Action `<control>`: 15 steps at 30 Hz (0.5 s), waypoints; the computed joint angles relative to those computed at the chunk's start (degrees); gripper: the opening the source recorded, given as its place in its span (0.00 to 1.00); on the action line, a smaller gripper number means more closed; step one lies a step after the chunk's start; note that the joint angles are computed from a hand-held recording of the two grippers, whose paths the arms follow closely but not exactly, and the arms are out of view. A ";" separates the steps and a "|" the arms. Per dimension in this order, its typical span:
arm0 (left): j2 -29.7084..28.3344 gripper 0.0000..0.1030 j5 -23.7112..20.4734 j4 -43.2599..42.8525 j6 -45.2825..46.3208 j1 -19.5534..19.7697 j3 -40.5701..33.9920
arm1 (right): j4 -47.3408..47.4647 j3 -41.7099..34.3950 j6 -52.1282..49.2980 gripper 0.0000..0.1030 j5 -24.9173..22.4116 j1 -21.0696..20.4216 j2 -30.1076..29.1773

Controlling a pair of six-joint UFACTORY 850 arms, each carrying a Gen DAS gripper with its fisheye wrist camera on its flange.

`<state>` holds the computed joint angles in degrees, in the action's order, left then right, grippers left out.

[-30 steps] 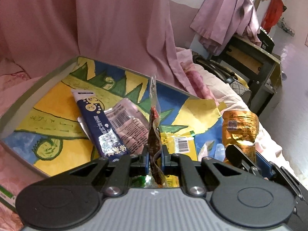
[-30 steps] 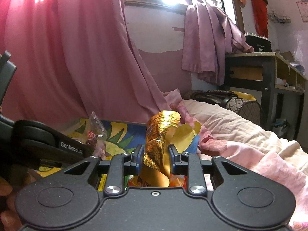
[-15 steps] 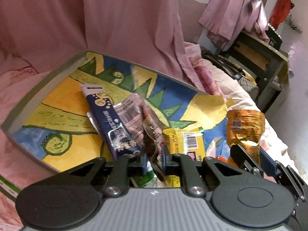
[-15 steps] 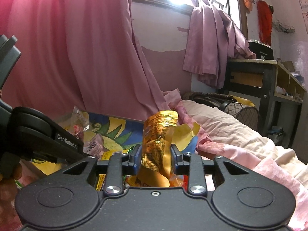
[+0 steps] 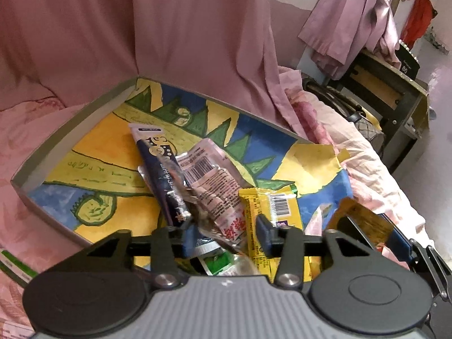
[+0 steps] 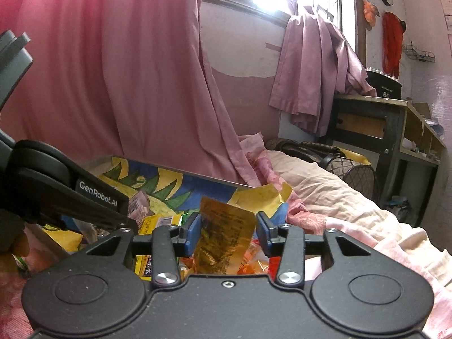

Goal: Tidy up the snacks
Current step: 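Open both grippers to drop the packets into the grey tray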

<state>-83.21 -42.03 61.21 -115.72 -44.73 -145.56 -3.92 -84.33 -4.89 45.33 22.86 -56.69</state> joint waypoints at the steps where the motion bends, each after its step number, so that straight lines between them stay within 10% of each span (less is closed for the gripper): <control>1: 0.54 0.62 0.30 1.05 -1.38 -0.06 1.04 | 0.12 0.15 0.12 0.49 0.28 -0.01 0.06; 15: 7.21 0.93 -1.70 11.48 -13.18 -1.36 10.95 | 3.96 2.26 -0.60 0.77 4.03 0.20 1.75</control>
<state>-76.00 -43.73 72.69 -128.90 -46.09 -134.62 0.04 -82.07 -5.49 49.37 23.06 -54.94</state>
